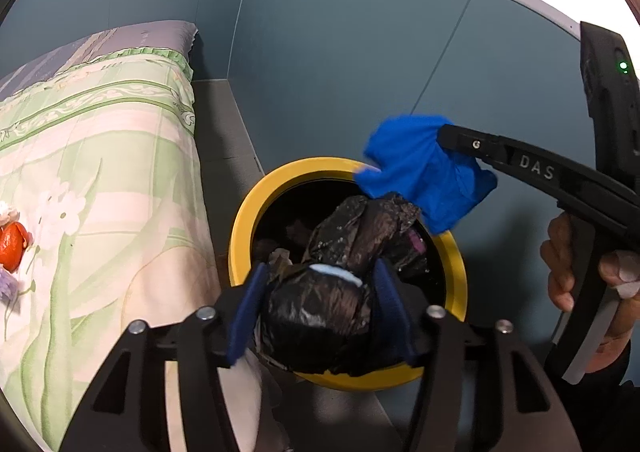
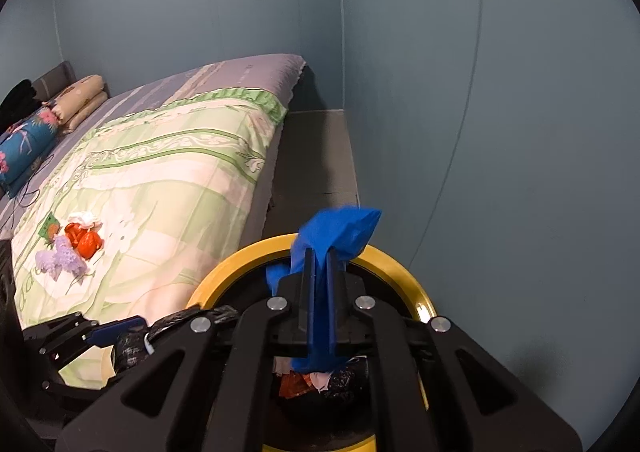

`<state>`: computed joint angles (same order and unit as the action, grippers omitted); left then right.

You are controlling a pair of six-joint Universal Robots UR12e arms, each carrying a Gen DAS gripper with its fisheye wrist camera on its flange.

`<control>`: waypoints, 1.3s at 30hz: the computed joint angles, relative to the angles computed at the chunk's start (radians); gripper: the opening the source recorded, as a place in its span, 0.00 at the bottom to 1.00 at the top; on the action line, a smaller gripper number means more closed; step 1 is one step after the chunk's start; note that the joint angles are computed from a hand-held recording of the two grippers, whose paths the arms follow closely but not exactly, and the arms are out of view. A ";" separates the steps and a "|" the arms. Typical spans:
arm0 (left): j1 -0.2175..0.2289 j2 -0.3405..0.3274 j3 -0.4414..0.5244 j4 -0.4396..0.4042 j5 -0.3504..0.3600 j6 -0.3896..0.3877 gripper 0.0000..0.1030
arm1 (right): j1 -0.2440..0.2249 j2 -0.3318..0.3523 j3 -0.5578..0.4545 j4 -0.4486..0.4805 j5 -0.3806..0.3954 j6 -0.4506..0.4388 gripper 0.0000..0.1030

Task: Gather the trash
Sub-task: 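Open both tools to drop the black bag and blue cloth into the bin, then move both tools back over the remaining trash on the bed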

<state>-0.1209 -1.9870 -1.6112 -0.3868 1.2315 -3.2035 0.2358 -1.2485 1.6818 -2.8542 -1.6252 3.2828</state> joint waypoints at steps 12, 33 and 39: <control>0.013 0.017 -0.027 0.039 0.043 -0.046 0.74 | -0.008 -0.003 0.004 -0.018 0.006 0.027 0.11; 0.181 0.189 -0.208 0.195 0.283 -0.206 0.84 | 0.093 0.077 -0.119 -0.115 0.183 -0.100 0.59; 0.253 0.247 -0.278 0.232 0.364 -0.261 0.90 | 0.128 0.130 -0.181 -0.130 0.281 -0.115 0.82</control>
<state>0.1317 -1.7396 -1.8893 -0.1545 1.5954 -3.4641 0.3635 -1.1181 1.5011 -2.9840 -1.3439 3.1675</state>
